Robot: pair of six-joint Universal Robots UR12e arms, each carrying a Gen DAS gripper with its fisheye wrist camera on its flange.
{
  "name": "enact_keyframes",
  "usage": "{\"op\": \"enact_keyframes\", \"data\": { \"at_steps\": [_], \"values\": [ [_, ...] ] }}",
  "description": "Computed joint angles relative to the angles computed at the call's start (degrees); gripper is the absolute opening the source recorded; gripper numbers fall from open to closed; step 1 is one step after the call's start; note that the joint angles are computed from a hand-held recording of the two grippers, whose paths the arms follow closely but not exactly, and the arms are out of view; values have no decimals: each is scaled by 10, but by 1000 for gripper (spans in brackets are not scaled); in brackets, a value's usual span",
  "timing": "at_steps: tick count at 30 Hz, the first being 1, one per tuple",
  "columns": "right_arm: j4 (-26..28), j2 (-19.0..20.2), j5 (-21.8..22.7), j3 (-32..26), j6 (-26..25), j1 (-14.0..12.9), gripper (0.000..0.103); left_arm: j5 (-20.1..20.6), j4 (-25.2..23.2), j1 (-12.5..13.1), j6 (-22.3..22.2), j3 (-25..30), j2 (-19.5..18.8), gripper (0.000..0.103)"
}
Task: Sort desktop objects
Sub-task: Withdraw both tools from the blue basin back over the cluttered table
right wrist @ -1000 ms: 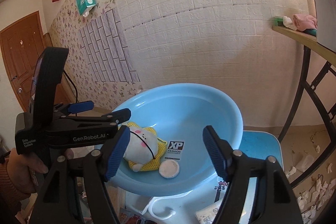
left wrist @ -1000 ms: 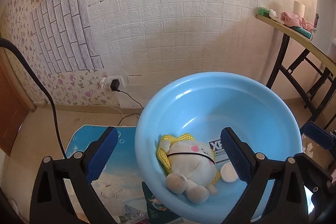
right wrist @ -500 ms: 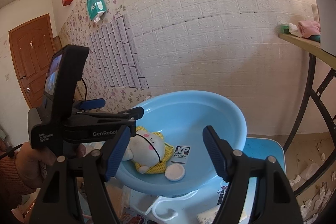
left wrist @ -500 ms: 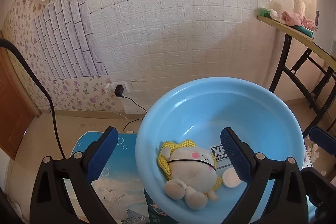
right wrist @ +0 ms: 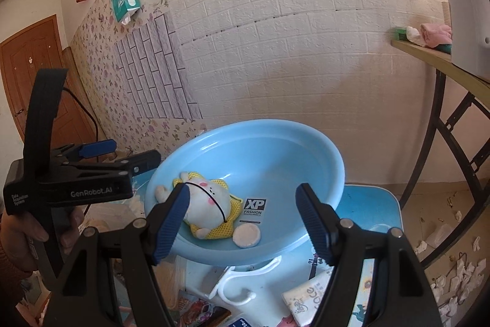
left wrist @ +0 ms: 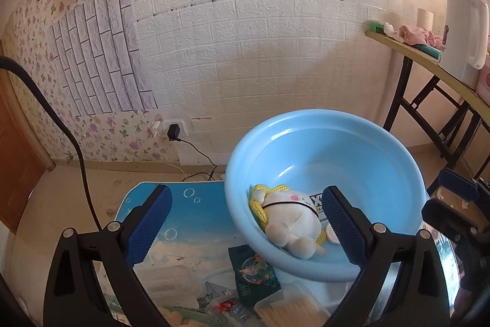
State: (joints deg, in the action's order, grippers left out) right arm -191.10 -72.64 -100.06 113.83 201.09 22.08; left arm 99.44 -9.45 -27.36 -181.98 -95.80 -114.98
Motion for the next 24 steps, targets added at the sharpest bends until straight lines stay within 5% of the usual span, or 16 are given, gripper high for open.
{"op": "enact_keyframes", "data": {
  "at_steps": [14, 19, 24],
  "values": [
    [118, -13, -40, -20, 45, 58, 72, -42, 55, 31, 20, -116, 75, 103],
    [132, -11, -120, -26, 35, 91, 72, -39, 107, 41, 39, -158, 94, 103],
    [165, -12, -151, -32, 48, 107, 72, -94, 112, 70, -4, -187, 111, 103]
  ]
}}
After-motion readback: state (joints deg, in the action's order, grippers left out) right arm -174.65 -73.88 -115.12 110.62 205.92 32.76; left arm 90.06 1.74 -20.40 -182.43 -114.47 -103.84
